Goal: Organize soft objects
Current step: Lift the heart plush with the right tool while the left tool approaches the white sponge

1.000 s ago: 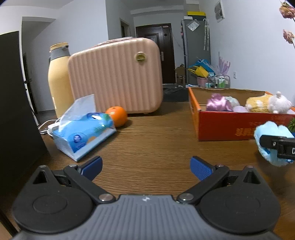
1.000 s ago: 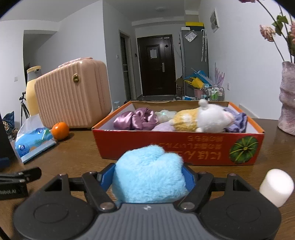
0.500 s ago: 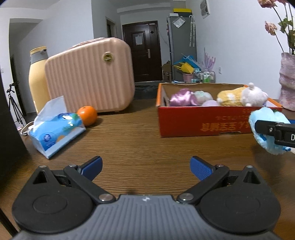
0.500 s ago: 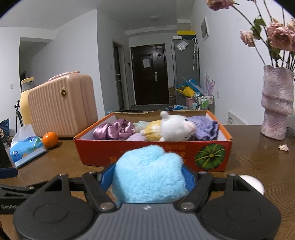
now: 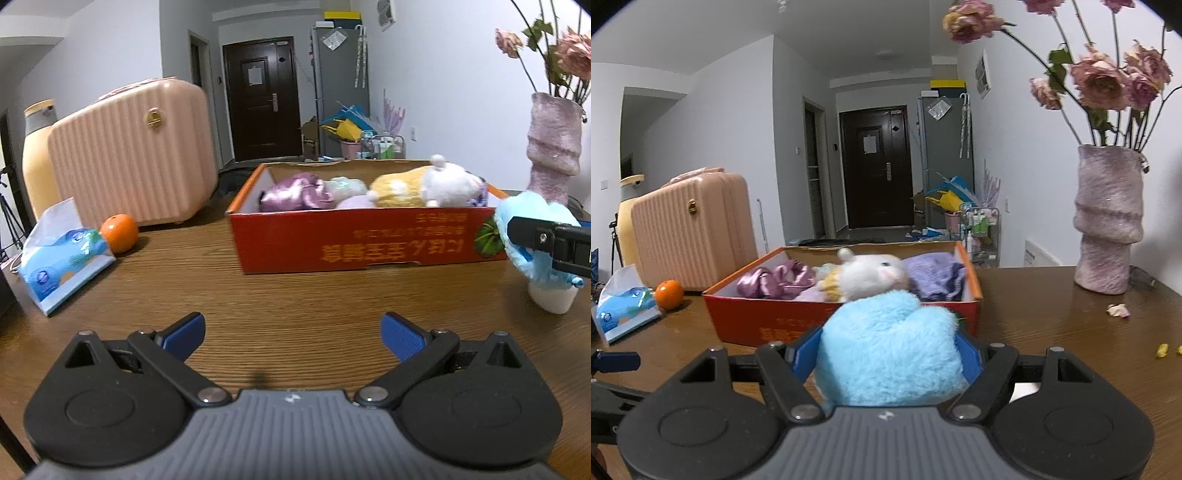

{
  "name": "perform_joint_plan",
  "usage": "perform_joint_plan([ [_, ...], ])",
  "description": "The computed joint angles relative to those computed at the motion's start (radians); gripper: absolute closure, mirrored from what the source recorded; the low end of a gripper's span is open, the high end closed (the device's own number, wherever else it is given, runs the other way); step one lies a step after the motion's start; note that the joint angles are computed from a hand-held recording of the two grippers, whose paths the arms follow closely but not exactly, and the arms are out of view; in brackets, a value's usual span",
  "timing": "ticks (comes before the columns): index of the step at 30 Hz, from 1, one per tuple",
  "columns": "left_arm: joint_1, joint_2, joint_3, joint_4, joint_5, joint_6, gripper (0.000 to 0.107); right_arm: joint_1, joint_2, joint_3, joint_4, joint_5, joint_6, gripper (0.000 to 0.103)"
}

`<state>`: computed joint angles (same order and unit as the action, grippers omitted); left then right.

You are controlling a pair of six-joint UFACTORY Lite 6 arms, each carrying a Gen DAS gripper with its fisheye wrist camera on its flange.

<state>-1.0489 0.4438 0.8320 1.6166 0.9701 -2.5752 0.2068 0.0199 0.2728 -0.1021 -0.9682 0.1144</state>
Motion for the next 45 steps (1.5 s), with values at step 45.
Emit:
perform_joint_plan([
  [45, -0.042, 0.981, 1.673, -0.513, -0.129, 0.929, 0.004, -0.717, 0.328, 0.351, -0.710, -0.020, 0.123, 0.029],
])
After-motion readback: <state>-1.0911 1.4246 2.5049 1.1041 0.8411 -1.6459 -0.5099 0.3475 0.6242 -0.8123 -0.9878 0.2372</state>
